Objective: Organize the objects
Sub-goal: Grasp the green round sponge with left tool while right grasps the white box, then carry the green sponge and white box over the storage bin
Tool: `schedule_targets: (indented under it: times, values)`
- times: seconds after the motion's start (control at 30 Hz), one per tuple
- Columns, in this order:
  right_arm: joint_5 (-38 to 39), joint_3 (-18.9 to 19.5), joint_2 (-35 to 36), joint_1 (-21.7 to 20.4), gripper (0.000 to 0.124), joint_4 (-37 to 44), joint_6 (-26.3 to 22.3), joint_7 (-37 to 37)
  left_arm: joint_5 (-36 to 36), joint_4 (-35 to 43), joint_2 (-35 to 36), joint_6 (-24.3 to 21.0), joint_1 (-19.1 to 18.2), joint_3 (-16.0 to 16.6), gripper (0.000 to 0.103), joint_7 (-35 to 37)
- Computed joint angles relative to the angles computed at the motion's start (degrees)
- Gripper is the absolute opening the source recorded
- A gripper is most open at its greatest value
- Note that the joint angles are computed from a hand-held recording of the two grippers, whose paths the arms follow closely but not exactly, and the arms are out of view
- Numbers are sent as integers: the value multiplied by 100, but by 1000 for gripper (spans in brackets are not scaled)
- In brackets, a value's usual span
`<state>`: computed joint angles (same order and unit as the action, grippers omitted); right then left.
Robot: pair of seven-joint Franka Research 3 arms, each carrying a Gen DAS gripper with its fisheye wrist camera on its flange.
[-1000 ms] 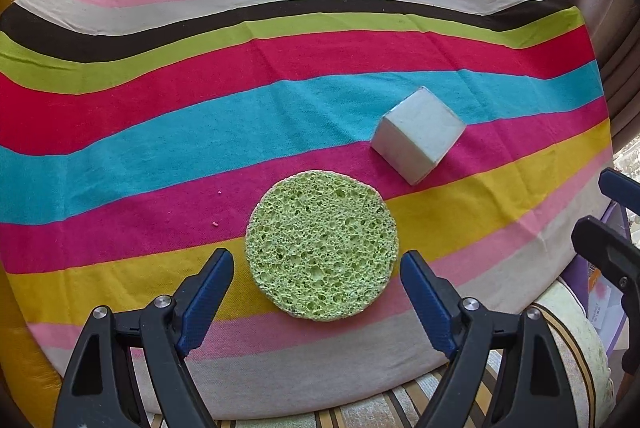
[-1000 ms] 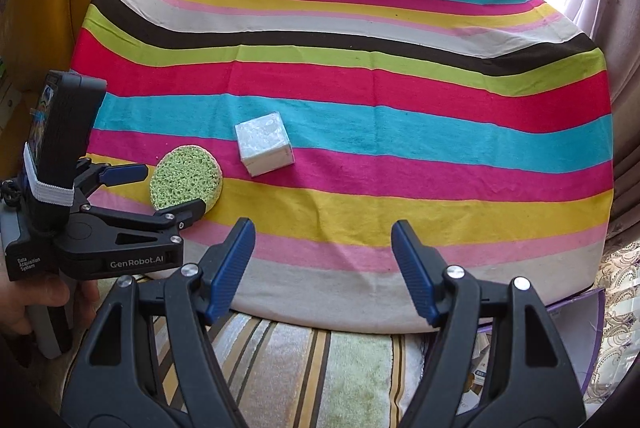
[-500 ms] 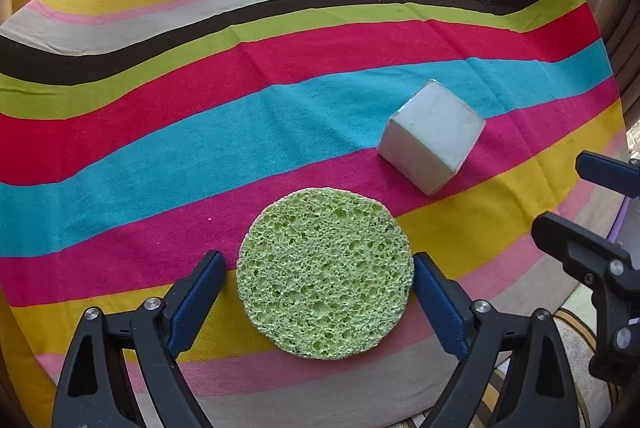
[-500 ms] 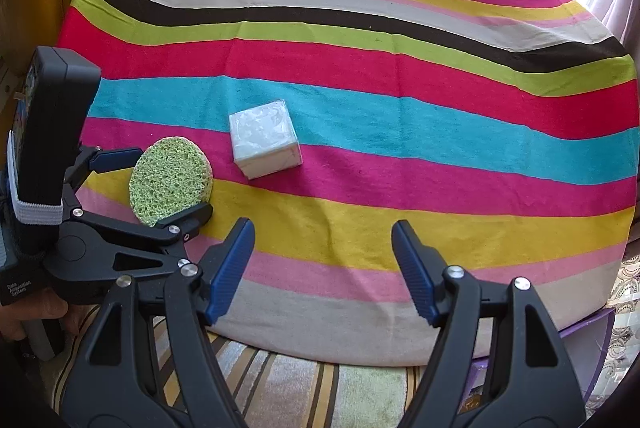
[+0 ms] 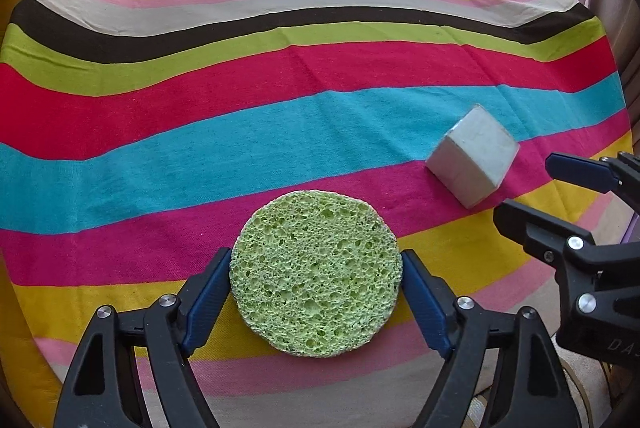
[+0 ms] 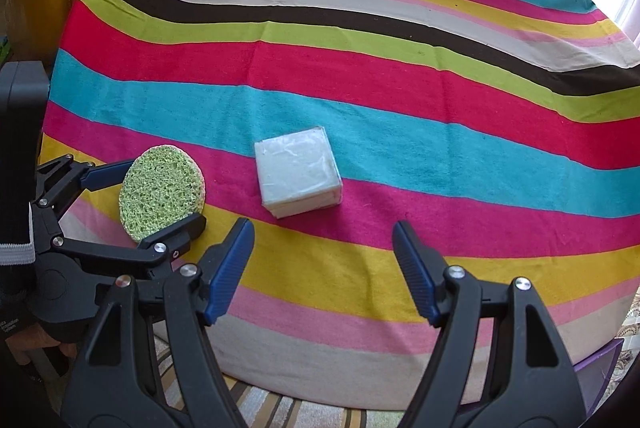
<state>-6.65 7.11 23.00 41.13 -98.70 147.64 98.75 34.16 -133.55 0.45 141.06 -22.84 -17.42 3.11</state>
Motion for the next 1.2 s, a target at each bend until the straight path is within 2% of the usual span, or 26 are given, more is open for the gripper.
schedule_targets:
  times: [0.17, 0.4, 0.5, 0.53, 0.57, 0.83, 1.2]
  values:
    - [18, 10, 276, 37, 74, 312, 11, -162, 41, -208, -214, -46, 17, -15, 82, -390]
    - [-25, -127, 664, 168, 74, 783, -140, -113, 77, -431, -416, 18, 89, -48, 82, -581]
    - [-67, -166, 810, 213, 64, 968, -207, -110, 127, -526, -515, 18, 138, -51, 82, -655]
    - [-62, -168, 844, 219, 53, 1011, -243, -117, 145, -544, -538, 3, 147, -61, 82, -698]
    - [-122, -217, 838, 263, 48, 994, -216, -63, 181, -437, -460, -80, 135, -105, 82, -796]
    - [-432, -368, 614, 397, 48, 679, -128, 307, 373, -255, -465, -470, -40, -229, 82, -1077]
    - [-970, -344, -169, 347, 48, -260, 169, 1063, 380, -65, -747, -887, -320, -436, 82, -1295]
